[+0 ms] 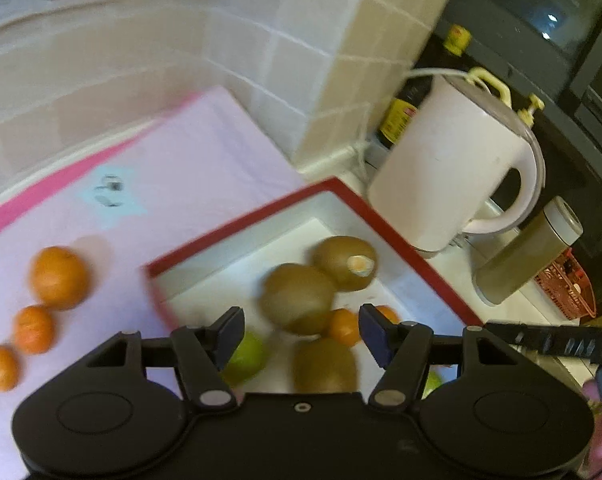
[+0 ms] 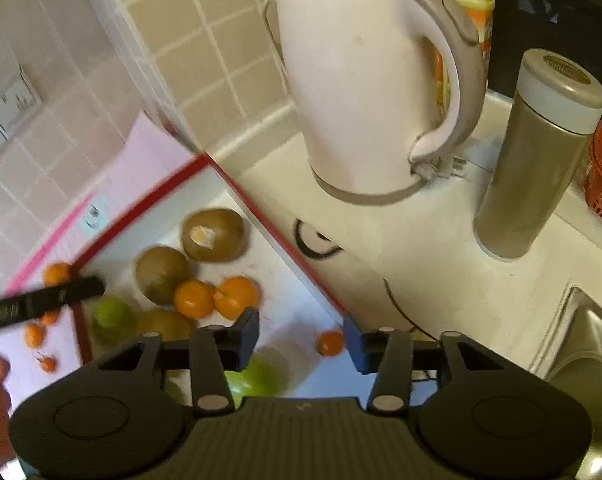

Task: Organize fruits
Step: 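Lower the mandarin and cherry tomato into the red box and open both tools, then grasp a mandarin with the left tool while the right tool grasps a large orange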

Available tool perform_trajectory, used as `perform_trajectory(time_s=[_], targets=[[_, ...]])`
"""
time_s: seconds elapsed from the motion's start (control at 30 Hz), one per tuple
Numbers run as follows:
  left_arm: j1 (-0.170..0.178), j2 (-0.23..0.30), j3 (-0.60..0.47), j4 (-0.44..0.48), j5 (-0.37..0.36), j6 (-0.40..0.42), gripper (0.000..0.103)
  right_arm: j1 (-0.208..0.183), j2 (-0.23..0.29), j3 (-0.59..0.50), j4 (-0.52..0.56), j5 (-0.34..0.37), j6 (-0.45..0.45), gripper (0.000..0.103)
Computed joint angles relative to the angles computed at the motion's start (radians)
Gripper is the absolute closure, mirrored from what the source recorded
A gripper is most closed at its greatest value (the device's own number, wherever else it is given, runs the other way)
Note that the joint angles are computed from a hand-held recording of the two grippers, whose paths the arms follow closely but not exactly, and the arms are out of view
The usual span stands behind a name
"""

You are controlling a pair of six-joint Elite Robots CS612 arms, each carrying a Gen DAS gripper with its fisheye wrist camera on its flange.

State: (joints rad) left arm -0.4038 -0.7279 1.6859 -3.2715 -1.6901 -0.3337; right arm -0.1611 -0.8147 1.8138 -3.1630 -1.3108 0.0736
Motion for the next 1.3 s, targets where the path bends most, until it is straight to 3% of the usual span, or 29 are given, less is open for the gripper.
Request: perform_trajectory(time_s=[0.23, 0.4, 0.57, 0.77, 0.9, 1.07, 1.2, 1.3], targets=[[0.056, -0.086, 0.138, -0.118, 0.118, -0.026, 0.024, 0.040, -0.008, -0.016, -0.031, 0.065, 0.018, 0.039], [0.110, -0.130, 0.209, -0.195, 0.194, -0.067, 0.024, 0.094, -0.001, -0.054, -0.019, 0.088, -0.017, 0.038], [0.157, -0.146, 0.254, -0.249, 0.220, -0.125, 0.023, 0.152, 0.019, -0.113, 0.028, 0.117, -0.045, 0.038], [0.187, -0.123, 0.265, -0.242, 0.198, -0.133, 0.023, 0.225, 0.055, -0.192, 0.096, 0.145, -0.085, 0.038], [0.208, -0.095, 0.251, -0.243, 0.145, -0.120, 0.023, 0.260, 0.089, -0.259, 0.147, 0.131, -0.085, 0.038], [0.220, -0.043, 0.210, -0.225, 0.062, -0.107, 0.024, 0.281, 0.148, -0.368, 0.273, 0.130, -0.065, 0.038], [0.210, 0.000, 0.154, -0.150, 0.024, -0.082, 0.028, 0.289, 0.189, -0.435, 0.381, 0.160, -0.050, 0.038], [0.200, 0.023, 0.117, -0.101, 0.021, -0.038, 0.028, 0.296, 0.208, -0.455, 0.386, 0.137, -0.041, 0.038]])
